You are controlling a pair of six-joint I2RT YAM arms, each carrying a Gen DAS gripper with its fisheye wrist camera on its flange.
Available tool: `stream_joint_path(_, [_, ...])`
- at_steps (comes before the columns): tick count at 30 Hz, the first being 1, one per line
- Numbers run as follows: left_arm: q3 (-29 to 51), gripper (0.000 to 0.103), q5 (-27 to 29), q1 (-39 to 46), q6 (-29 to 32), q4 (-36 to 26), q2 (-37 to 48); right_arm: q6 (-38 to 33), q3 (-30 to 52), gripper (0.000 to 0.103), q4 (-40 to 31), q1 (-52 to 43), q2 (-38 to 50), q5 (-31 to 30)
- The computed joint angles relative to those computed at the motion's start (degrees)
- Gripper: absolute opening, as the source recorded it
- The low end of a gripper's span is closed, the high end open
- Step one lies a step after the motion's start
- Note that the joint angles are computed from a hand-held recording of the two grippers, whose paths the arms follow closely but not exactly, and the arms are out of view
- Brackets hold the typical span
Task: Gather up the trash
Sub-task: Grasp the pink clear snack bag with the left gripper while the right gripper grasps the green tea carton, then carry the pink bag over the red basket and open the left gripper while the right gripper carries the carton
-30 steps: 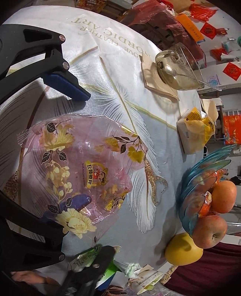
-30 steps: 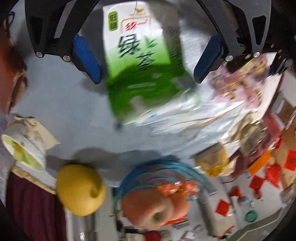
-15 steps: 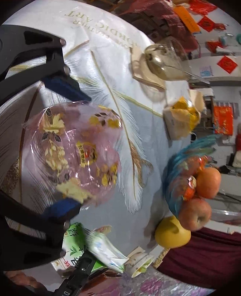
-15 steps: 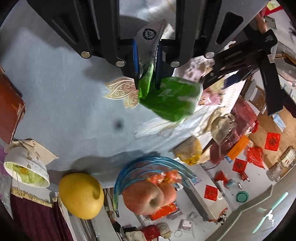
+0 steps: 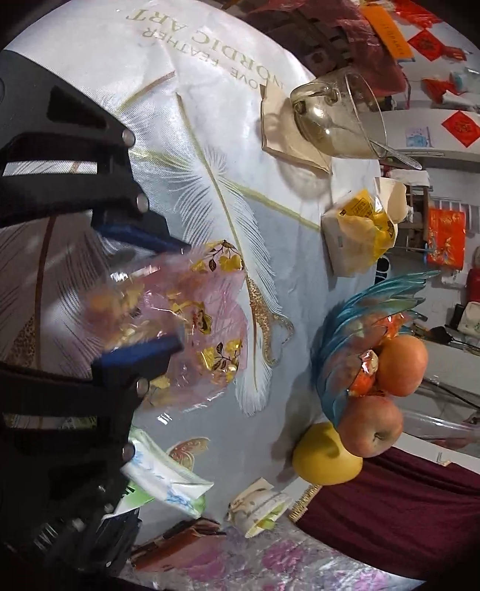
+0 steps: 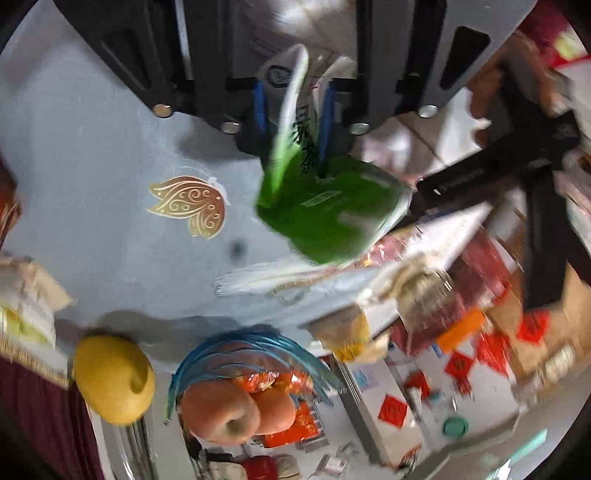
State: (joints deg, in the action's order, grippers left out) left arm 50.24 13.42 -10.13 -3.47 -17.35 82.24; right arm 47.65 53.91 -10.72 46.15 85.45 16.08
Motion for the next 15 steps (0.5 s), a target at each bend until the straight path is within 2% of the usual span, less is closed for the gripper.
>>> stream_joint_path(4, [0.7, 0.041, 3.4, 2.7, -0.8, -0.7, 0.2, 3.8, -5.8, 0.015, 4.6, -1.6, -5.2, -2.2])
stream_joint_path(7, [-0.7, 0.041, 6.2, 4.8, -0.4, -1.0, -2.9, 6.2, -9.3, 0.013, 7.7, -0.8, -9.1, -2.2])
stream_joint_path(12, [-7.7, 0.041, 9.1, 8.3, 3.5, -4.8, -17.0, 10.4, -13.3, 0.012, 7.7, 7.5, -15.0, 6.0])
stream_joint_path(15, [-11.3, 0.041, 12.2, 13.6, 8.4, -12.7, -27.9, 13.1, -14.6, 0.012, 7.7, 14.6, -17.1, 11.8])
